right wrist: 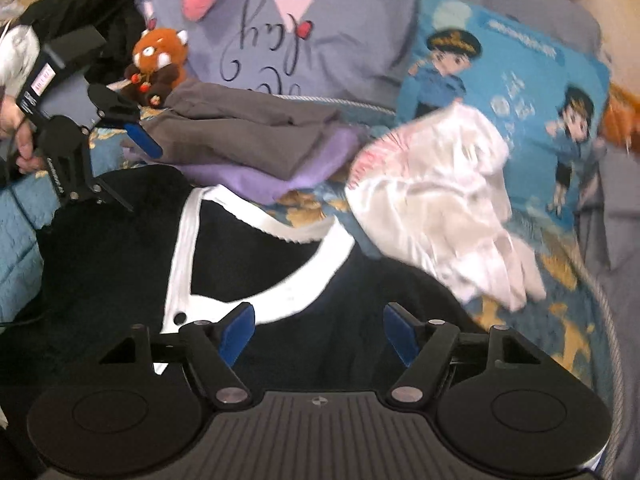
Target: Fold clothes
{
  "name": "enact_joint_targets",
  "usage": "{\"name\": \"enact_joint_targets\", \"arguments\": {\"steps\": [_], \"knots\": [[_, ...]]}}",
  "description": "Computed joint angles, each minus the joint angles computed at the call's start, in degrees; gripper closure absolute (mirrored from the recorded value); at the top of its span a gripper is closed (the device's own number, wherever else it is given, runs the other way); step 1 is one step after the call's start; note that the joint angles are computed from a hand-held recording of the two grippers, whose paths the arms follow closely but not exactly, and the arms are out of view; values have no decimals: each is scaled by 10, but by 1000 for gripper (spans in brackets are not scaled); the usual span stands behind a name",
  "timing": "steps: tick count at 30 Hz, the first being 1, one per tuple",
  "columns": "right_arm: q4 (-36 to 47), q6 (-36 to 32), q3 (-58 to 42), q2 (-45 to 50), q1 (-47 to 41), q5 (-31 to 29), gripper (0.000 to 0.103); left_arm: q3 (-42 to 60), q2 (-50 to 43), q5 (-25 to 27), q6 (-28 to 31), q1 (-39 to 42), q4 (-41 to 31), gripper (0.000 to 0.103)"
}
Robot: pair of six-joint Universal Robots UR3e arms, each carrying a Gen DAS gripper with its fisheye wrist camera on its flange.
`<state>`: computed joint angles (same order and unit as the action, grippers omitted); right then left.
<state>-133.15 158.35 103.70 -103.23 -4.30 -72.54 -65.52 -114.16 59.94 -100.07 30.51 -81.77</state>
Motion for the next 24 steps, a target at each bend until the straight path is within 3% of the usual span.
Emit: {"name": "enact_joint_targets", "arguments": {"steps": [3, 5, 8, 10, 15, 20, 22, 24], "knots": [[8, -4, 26, -19, -30, 18, 32, 5, -30, 14, -24, -18, 55, 0], [11, -9, 42, -32, -49, 34, 32, 57, -67, 17, -52, -17, 28, 0], [13, -18, 53, -39, -65, 52, 32, 171, -131, 25, -57, -11, -72, 2], [5, -21, 56, -35, -67, 55, 32, 242, -171, 37, -55, -12, -131, 12], [-14, -4, 48, -12, -61, 67, 31, 225, -165, 53, -22, -23, -116, 19], [-35, -7, 39, 0, -49, 64, 31, 238, -172, 53, -35, -27, -110, 44], [-56, 0, 28, 20, -38, 39, 31, 202, -151, 53, -41, -25, -73, 62], [-88, 17, 13, 51, -26, 2, 31, 164, -132, 58, -47, -22, -33, 68]]}}
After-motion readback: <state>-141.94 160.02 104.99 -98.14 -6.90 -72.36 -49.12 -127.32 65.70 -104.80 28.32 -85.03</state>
